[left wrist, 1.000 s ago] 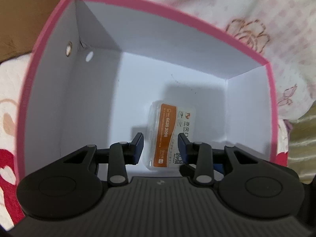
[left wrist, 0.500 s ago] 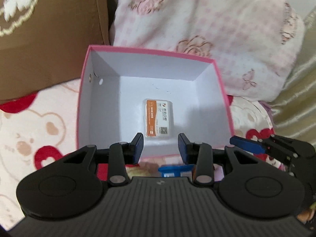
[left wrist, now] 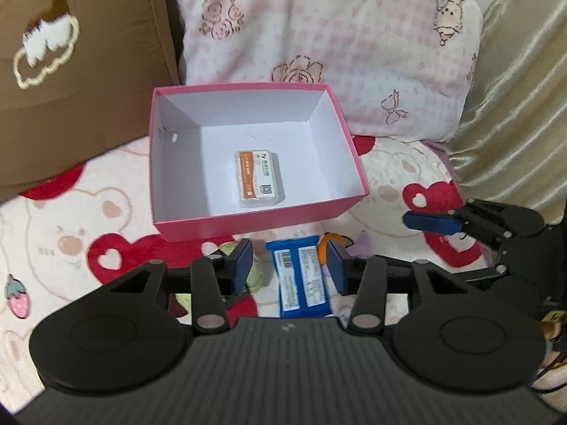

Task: Organize objects
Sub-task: 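Withdraw the left gripper from the pink box toward the small white box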

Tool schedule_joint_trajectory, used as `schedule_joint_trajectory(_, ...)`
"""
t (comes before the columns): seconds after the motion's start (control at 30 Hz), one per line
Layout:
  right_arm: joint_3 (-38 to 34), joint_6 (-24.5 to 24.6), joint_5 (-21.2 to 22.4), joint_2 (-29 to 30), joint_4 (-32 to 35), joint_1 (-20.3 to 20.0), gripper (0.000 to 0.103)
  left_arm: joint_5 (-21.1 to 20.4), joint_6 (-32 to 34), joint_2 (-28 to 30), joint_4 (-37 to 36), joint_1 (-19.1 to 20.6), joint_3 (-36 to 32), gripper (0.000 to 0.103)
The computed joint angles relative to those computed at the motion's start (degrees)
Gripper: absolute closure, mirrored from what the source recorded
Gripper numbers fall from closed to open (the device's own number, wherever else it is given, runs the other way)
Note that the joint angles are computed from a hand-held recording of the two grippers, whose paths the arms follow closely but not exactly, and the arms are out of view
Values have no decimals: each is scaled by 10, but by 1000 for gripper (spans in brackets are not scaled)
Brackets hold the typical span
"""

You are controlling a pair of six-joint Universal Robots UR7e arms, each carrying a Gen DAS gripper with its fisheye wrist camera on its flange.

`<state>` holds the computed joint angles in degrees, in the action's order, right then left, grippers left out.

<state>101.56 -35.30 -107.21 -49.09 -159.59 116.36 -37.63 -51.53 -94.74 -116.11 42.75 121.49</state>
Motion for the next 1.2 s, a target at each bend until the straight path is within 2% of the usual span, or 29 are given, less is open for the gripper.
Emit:
schedule_joint_trajectory(0.13, 28, -5, -9, -21, -16, 6, 31, 2, -34, -8, 39, -29, 10, 50)
schedule_joint_trajectory(0.37, 72, -15, -14, -57, -9, 14, 29, -29, -68, -19, 75, -59, 22, 45)
schedule_joint_trajectory(0.6, 101, -8, -32, -82, -11, 20, 18, -35, -115, -35, 130, -88, 36, 39)
schedule_joint_trajectory(0.87, 125, -2, -40, -104, 2, 24, 12, -53, -140, -49, 129, -104, 61, 28)
schedule_joint_trajectory(1.0, 136, -4, -39, -112, 11, 23, 11, -53, -182, -51, 138, -110, 70, 22)
schedule_joint_trajectory(1.03, 138, -5, -37, -114, 14, 22, 11, -57, -180, -52, 131, -110, 74, 19)
schedule_joint_trajectory(1.2, 152, -11, -38, -118, 10, 19, 10, -96, -154, -42, 88, -91, 91, 17)
